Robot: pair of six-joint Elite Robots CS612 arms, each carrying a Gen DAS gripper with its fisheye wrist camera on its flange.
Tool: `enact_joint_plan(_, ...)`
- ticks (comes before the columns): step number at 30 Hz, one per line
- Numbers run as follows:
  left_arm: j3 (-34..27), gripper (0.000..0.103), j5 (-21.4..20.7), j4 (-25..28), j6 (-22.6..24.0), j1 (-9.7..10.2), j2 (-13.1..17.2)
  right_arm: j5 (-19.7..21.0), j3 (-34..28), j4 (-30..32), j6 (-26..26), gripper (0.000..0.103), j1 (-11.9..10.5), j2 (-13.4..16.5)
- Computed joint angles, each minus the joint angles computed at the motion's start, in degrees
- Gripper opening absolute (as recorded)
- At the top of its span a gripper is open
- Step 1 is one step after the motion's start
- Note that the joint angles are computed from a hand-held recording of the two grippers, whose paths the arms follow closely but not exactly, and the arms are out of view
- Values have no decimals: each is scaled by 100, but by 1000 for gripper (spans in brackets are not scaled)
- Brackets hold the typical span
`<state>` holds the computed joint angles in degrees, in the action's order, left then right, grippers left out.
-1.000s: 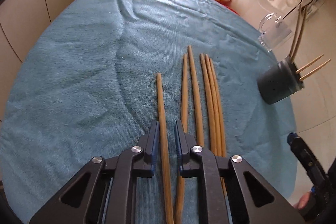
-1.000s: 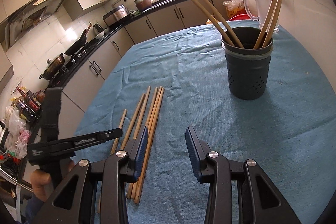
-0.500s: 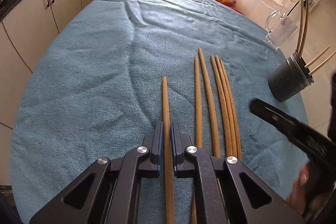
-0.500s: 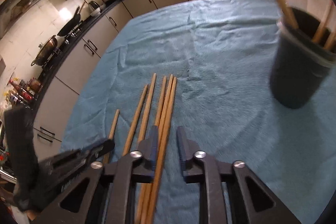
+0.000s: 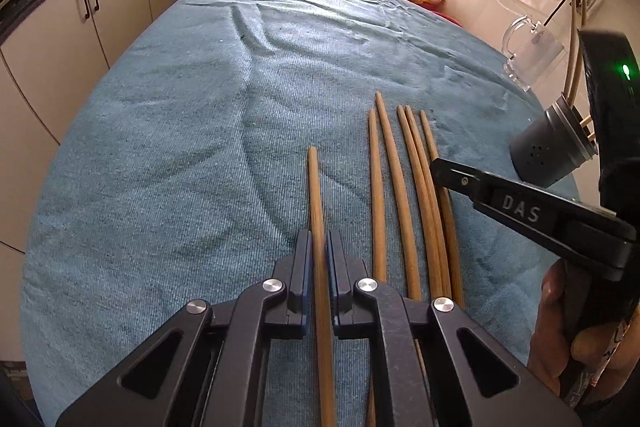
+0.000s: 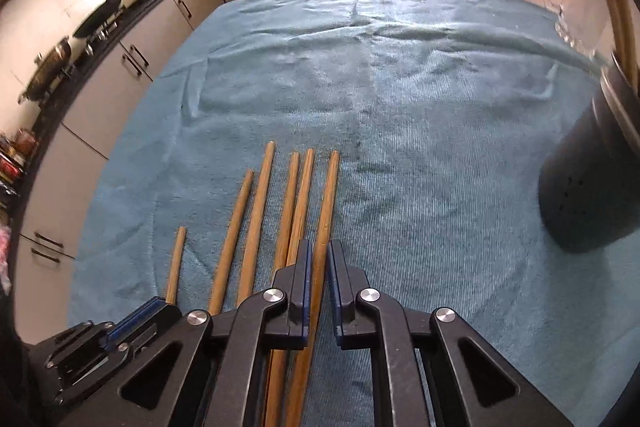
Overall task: Organize utensils
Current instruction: 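Close the left tool on a chopstick while the right tool grasps another, then lift the left tool's chopstick upright while the right tool lifts its own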
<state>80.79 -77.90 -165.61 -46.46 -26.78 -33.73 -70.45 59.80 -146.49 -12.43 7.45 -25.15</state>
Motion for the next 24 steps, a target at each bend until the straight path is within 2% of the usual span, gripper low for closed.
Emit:
enact_joint_plan(6, -245, 7, 245, 296, 82, -11, 87, -287, -208, 141, -261, 8, 69, 66)
enact_joint_plan(7, -266, 7, 242, 271, 120, -9, 100, -248, -203, 129, -279, 8, 60, 68)
enact_joint_plan(10, -204, 6, 233, 37, 185, -8, 80, 239, 4, -98, -240, 7, -38, -11)
enact_joint_plan(12, -105, 6, 366, -178, 232, -43, 23, 452, 351, -654, -183, 7, -98, -166)
enact_joint_plan(17, 265, 6, 728, -882, 324, -156, -224, 1297, 1066, -1796, 84, 7, -315, -501)
enact_joint_plan(22, 639, 6, 1187, -1497, 471, -304, -485, 2133, 1821, -3456, 533, 7, -564, -765)
enact_joint_plan(24, 741, 6, 1325, -1681, 527, -358, -562, 2234, 2052, -4049, 682, 7, -614, -828)
